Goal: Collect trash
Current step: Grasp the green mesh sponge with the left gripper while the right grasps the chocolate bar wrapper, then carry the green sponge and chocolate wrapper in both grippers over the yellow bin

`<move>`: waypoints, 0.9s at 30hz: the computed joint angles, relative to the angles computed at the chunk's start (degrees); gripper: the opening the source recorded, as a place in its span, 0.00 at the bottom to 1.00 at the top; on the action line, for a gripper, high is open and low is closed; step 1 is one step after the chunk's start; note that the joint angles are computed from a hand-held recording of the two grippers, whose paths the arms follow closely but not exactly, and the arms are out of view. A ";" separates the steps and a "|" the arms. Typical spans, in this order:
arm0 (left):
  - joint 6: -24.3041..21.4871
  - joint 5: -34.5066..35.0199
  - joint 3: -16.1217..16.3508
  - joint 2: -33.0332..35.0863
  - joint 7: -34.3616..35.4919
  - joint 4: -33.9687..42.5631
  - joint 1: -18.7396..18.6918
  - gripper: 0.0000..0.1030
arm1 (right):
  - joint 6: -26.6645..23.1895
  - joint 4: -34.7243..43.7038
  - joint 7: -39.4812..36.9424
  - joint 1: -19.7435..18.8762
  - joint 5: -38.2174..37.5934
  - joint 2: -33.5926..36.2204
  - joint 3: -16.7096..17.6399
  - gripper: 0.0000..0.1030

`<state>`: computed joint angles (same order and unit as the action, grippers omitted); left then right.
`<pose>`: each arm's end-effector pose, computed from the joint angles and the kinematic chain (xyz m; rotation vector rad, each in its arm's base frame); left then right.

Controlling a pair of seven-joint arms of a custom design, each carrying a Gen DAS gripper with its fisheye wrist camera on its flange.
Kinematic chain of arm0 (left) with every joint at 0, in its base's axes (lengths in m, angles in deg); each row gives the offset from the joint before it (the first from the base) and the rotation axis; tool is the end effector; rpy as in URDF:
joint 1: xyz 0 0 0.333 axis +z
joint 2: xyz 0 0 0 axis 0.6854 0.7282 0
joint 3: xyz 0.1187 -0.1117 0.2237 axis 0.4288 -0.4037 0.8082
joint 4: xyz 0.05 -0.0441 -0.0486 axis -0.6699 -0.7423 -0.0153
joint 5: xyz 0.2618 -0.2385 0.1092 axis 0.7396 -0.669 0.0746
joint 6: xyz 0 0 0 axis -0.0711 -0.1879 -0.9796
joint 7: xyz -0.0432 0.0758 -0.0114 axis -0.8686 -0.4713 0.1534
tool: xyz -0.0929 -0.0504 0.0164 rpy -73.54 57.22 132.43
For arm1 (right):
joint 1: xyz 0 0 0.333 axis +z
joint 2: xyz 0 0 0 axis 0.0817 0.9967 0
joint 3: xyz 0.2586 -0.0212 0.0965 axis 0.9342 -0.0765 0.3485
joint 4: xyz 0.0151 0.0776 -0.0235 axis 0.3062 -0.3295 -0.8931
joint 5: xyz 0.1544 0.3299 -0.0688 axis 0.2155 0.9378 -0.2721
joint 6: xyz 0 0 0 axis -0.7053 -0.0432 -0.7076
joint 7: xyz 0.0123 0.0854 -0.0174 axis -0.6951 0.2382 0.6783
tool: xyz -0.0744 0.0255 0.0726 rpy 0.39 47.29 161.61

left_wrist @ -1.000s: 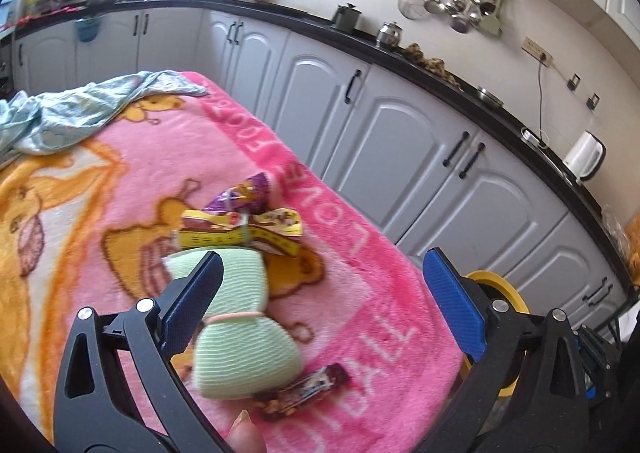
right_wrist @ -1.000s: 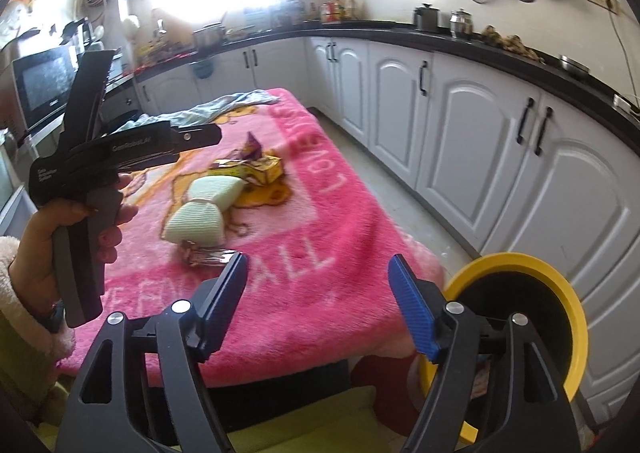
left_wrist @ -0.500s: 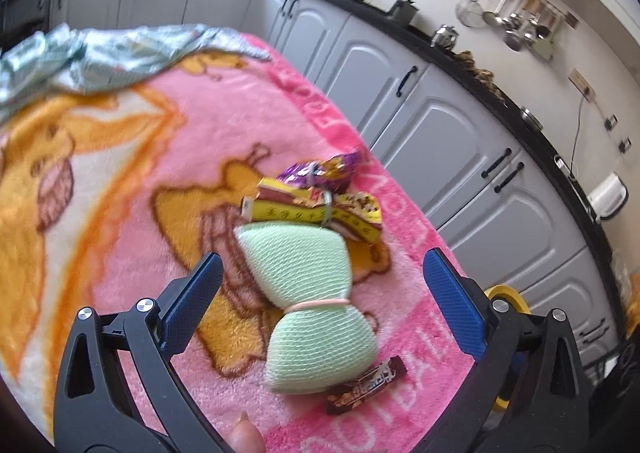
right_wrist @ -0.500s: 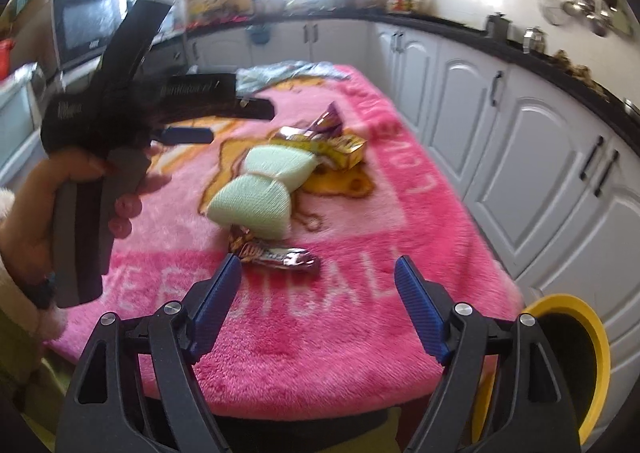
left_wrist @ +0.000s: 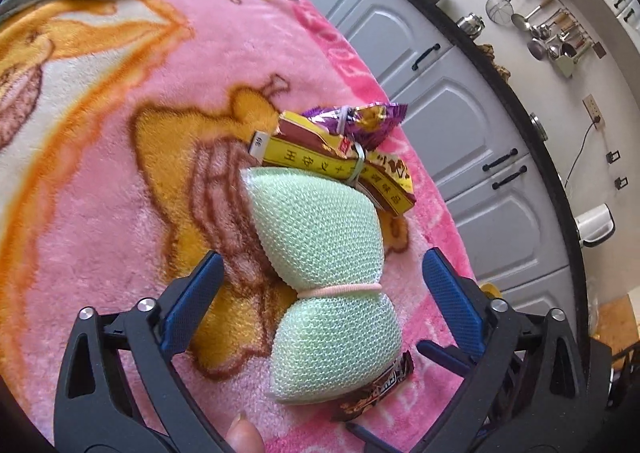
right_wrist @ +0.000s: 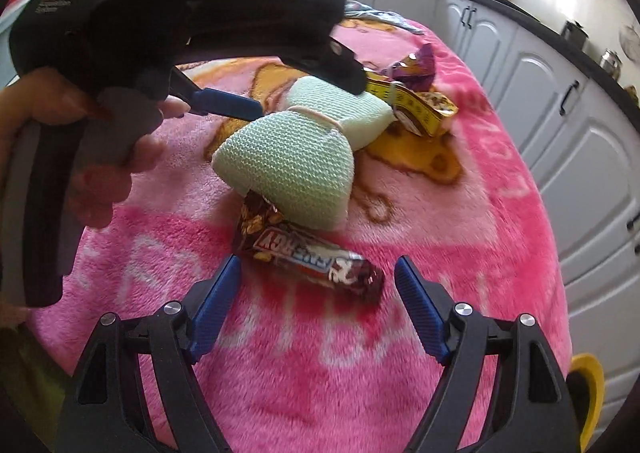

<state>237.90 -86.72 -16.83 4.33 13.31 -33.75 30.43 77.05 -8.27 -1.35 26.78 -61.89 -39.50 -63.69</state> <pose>0.6638 -0.2916 0.3489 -2.2539 1.8052 -1.1975 0.5955 0.3344 0.3475 -2.3630 1.0357 -0.3939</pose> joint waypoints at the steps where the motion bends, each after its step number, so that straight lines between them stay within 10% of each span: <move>1: -0.16 0.24 0.31 0.12 -0.25 0.18 -0.33 0.82 | -0.85 0.85 -0.49 -0.19 0.09 0.50 0.23 0.63; 15: -0.32 0.87 -1.02 -0.32 3.21 -0.73 0.24 0.38 | -0.30 -5.90 -5.76 -2.33 6.81 -4.28 2.89 0.06; 27: 2.61 1.11 -1.43 -4.20 7.38 -4.13 -0.88 0.34 | 3.08 -14.98 -6.54 -5.91 15.63 -11.69 4.10 0.05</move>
<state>240.51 -85.61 -18.26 0.13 20.69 -37.88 29.55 80.13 -23.25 -7.89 20.87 -46.26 -51.19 -59.59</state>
